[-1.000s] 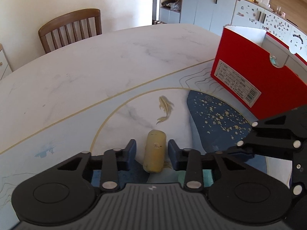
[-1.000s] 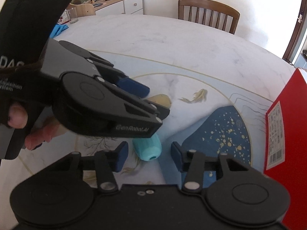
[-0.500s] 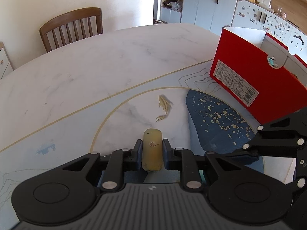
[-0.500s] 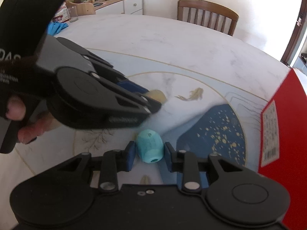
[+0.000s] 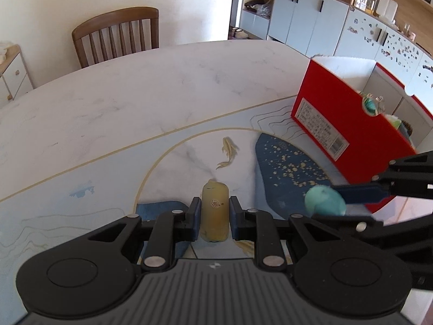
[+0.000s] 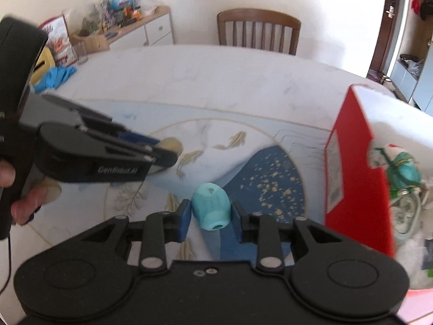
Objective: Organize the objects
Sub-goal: 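Carry beige cylinder in left tool into box while right tool carries teal egg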
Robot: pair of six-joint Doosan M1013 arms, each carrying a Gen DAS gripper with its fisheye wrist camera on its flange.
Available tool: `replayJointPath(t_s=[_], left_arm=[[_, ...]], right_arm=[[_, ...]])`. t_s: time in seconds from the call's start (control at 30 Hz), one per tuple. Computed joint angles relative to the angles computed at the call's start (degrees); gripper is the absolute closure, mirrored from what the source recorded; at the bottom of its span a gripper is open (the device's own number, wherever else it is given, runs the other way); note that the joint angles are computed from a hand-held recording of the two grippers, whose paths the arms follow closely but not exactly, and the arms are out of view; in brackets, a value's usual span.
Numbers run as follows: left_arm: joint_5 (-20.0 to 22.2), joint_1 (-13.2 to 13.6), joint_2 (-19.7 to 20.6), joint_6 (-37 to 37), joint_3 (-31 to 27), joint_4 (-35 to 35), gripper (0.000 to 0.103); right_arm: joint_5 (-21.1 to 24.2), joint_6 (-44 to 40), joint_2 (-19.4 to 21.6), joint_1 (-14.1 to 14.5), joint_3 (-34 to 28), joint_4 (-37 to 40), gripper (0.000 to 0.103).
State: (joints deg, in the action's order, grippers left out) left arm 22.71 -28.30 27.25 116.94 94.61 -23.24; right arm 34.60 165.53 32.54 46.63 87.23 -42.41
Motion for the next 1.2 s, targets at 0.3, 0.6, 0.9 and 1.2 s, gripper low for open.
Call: replayJointPath(t_s=[0.3, 0.6, 0.9, 1.2], left_arm=[[-0.5, -1.6, -3.6, -2.7, 1.6, 0.8, 0.083], [-1.3, -4.3, -6.1, -2.5, 1.9, -0.6, 0.083], [-2.8, -7.8, -6.6, -4.3, 0.6, 0.0, 0.083], [-1.9, -11.4, -5.0, -6.6, -2.4, 2.3, 0.083]], right_arm=[[1.7, 8.9, -3.9, 0.8, 3.0, -5.8, 0.073], [2.6, 17.5, -8.1, 1.1, 7.4, -12.4, 0.073], [5.2, 21.3, -11.8, 1.3, 11.7, -16.7, 0.073], [6.1, 25.5, -15.5, 0.7, 16.2, -20.3, 0.073]])
